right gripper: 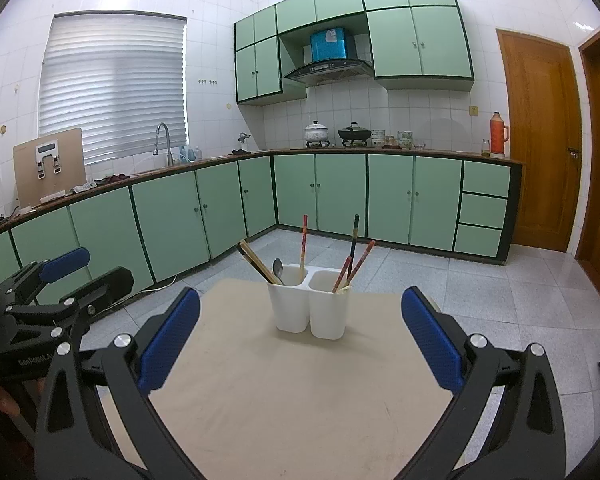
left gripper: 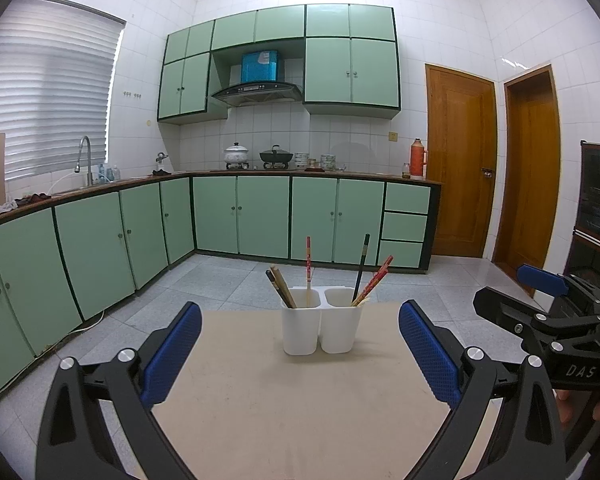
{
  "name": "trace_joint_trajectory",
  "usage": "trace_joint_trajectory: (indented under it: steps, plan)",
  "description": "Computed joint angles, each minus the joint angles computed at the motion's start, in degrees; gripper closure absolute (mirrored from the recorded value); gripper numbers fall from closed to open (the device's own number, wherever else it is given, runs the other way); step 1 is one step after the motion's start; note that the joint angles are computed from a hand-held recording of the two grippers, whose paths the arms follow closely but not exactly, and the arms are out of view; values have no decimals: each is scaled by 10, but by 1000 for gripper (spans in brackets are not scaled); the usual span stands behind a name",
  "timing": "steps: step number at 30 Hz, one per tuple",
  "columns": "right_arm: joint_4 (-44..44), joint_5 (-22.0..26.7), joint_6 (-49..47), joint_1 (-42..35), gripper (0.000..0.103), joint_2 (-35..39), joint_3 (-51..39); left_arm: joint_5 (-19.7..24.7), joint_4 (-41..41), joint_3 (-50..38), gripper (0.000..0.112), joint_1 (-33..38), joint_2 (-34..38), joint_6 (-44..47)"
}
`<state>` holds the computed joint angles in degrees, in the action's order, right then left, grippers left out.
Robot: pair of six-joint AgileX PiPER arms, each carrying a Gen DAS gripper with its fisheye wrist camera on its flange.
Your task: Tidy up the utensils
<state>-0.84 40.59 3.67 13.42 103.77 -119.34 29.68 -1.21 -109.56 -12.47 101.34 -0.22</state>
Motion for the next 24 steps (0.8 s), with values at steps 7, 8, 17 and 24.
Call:
trace_joint_trajectory:
  steps: [7, 8, 17, 24]
  plan:
    - [1, 1, 0, 0, 5, 1, -1, 3, 0, -5, 15, 0, 2, 0]
    - [0, 2, -1, -1, 5, 1, -2, 3, 0, -5, 15, 0, 3, 1]
    - [2, -1, -3, -3, 5, 2, 0, 7, -5, -10, 15, 3, 7, 4]
    - [3, -8, -1, -4, 5, -2, 10, 10, -5, -13, 15, 3, 9, 4]
